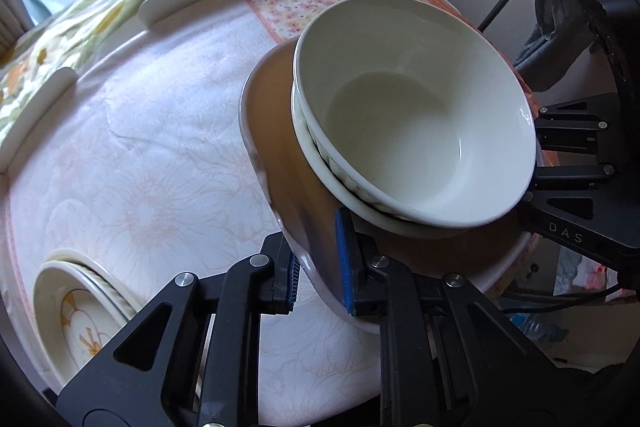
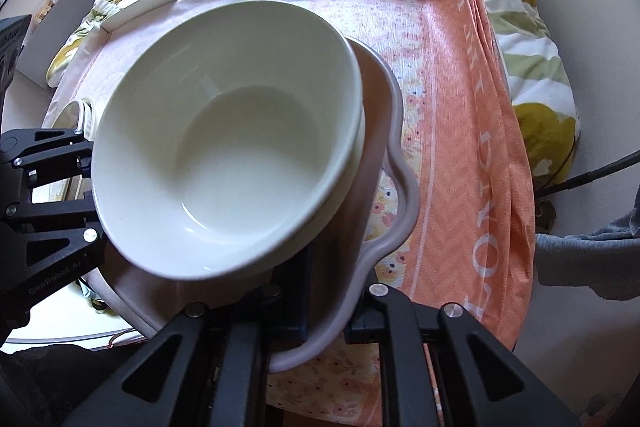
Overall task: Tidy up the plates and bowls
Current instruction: 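Carry the basin with bowls onto the plate stack and lower it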
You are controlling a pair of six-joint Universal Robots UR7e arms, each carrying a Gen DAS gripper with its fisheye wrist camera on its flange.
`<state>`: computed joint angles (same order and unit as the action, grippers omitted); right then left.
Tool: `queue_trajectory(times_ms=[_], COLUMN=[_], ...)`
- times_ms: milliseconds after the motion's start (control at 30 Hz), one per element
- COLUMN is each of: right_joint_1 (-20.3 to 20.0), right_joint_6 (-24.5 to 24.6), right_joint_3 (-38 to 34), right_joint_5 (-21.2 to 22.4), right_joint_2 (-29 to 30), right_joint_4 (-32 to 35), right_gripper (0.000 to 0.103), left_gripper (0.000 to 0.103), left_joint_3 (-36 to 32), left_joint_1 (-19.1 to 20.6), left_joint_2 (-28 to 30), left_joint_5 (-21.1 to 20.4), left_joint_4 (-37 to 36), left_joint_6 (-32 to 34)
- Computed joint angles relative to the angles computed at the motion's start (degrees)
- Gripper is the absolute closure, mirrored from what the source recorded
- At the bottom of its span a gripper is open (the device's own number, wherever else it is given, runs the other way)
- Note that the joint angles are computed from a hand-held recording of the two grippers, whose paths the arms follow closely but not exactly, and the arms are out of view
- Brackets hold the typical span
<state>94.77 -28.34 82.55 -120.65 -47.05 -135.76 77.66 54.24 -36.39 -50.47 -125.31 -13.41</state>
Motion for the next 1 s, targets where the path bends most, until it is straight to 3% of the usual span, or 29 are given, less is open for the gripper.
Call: queue_trajectory(times_ms=[267,500,1000], right_joint_1=[2.8,7.1,15.1], right_joint_6=[-3.7,-3.0,6.1], right_joint_3=[-1.7,-2.8,-1.4], right_joint_5=[-0.6,-0.6,0.6], right_joint_2=[-0.1,0.5,6.5], right_joint_4=[-0.6,-1.1,-2.3], right_gripper=[0.092,0.092,0.092], left_gripper=[0.089,0.089,0.089], left_joint_3=[2.6,7.6,20.0], left_joint_1=[-1.4,-2.6,0.7], left_joint_2=[-3.8,-11.1,-28.4], left_joint_5=[2.0,4.8,6.0], left_joint_4=[-0.7,-0.8,4.5], left_joint_6=[-3.7,-6.0,-8.3])
